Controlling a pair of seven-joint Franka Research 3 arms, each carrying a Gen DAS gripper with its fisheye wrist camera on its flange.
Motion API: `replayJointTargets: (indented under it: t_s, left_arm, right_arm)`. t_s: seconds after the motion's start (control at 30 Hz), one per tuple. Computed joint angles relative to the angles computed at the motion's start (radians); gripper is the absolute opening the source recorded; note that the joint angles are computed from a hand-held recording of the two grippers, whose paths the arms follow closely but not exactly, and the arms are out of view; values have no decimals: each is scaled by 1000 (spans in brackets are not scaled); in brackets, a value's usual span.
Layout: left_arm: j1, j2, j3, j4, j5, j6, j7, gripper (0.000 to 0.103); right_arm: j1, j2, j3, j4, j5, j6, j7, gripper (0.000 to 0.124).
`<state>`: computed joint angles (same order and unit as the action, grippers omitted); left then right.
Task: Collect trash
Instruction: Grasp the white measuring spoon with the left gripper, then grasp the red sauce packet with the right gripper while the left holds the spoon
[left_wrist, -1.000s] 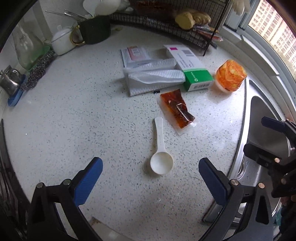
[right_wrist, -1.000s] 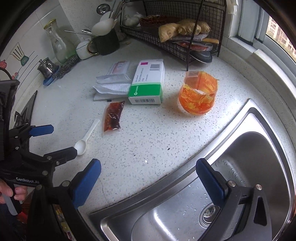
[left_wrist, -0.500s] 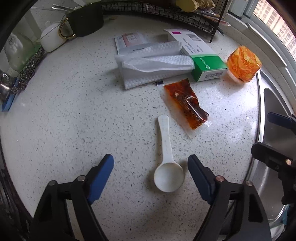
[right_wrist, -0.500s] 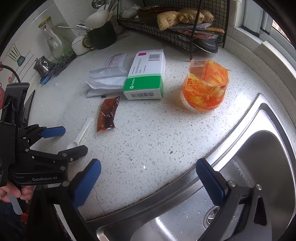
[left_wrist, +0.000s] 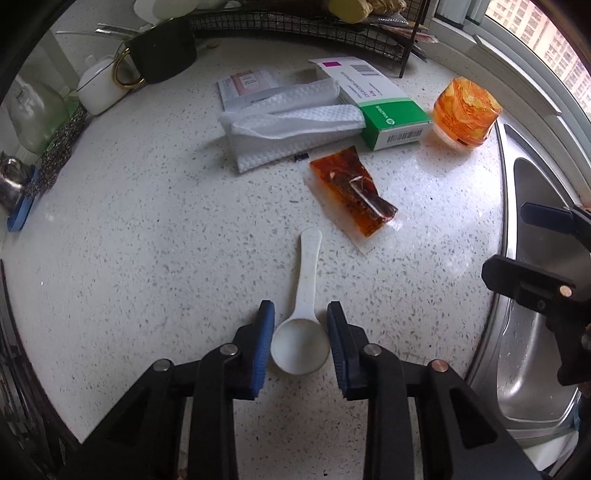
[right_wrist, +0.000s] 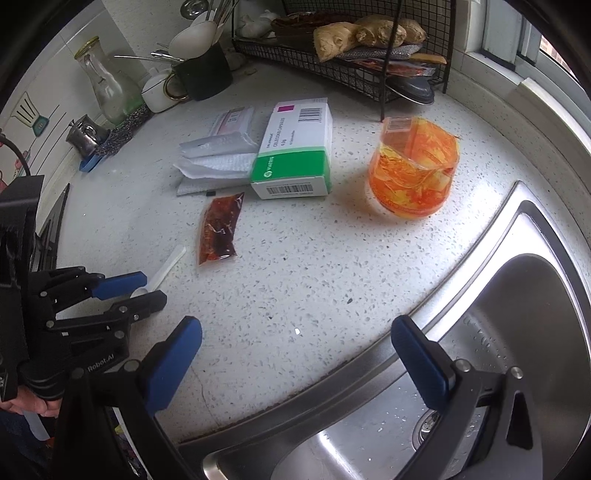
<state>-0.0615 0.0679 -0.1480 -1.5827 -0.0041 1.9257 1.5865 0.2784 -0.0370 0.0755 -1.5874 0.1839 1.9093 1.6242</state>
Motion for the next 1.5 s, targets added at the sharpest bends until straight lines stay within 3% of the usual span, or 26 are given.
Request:
replayJointTargets:
  t_s: [0.2, 0.63, 0.67, 0.8, 0.9, 1.0, 1.17, 1.5]
  left_arm:
    - [23, -71, 22, -61, -32, 23, -47, 27]
    - [75, -136, 68, -95, -34, 47, -101, 27]
    - [79, -140, 70, -98, -32, 44, -99, 27]
    - [86, -137, 71, -112, -22, 35, -116, 27]
    - [93, -144, 76, -124, -22, 33, -121, 27]
    - [100, -159, 81, -144, -22, 35, -125, 27]
    - [104, -199, 91, -189, -41, 58, -94, 27]
    - [90, -328, 126, -271, -110, 63, 16, 27]
  right_arm:
    - [13, 50, 7, 55, 15, -3, -22, 102]
    - [85, 281, 19, 307, -21, -21, -48, 102]
    - [91, 303, 20, 334, -24, -27, -60, 100]
    - [112, 369, 17, 417, -32, -76, -72, 70]
    - [136, 377, 14, 422, -74, -58, -108, 58]
    - [152, 391, 13, 440, -97, -60, -135, 26]
    - [147, 401, 21, 460, -31, -95, -132, 15]
    - [197, 254, 34, 337, -86, -58, -40, 14]
